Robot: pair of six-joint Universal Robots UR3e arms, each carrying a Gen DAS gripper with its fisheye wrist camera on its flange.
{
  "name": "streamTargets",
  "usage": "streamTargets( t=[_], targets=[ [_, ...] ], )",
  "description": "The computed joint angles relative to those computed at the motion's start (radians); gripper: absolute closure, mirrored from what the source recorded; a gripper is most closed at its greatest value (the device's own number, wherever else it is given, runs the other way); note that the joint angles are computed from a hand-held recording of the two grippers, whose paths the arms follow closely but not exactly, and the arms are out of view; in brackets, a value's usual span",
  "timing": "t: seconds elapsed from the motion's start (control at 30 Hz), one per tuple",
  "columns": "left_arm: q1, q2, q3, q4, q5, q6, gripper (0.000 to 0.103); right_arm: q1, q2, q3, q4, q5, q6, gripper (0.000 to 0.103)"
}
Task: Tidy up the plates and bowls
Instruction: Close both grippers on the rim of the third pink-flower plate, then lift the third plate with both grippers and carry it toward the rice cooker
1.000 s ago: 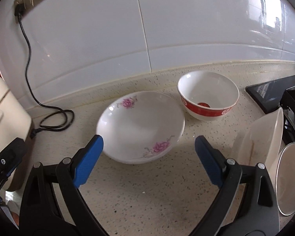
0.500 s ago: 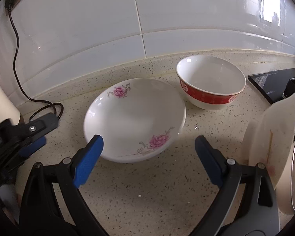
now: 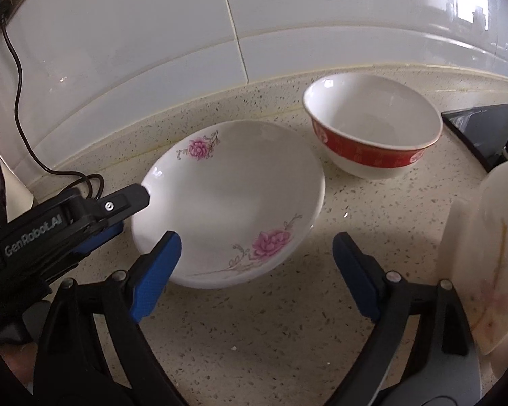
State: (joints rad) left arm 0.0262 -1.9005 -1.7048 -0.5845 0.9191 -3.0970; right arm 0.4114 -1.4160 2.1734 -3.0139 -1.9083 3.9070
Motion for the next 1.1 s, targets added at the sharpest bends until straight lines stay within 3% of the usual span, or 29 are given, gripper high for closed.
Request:
streamTargets(
  t=[0.23,0.3,0.47,0.67,1.1],
  targets=[
    [-0.053,-0.069,0.084,-0.004,0.038,-0.021,0.065,-0.045,0.003,0.033,-0.065,0.053,-0.023,0.024],
    [-0.066,-0.080,0.096,-0.012,0.048,-0.014,0.081,-0.049,0.003,0.038,-0.077,0.061,-0.033,0.030],
    [-0.084,-0.096,0.100,0.001,0.054,-0.020,0.092,-0.052,0.007,0.041,-0.090,0.067,-0.039,0.044],
    [-0.091,-0.059,0.057,0.021,0.099,-0.029,0.092,-0.055,-0.014,0.054,-0.072,0.063,-0.045,0.069],
    [-0.036,0.088,-0.152,0.089,0.120,-0.046,0.090,-0.015,-0.031,0.047,-0.064,0.062,-0.075,0.075]
  ],
)
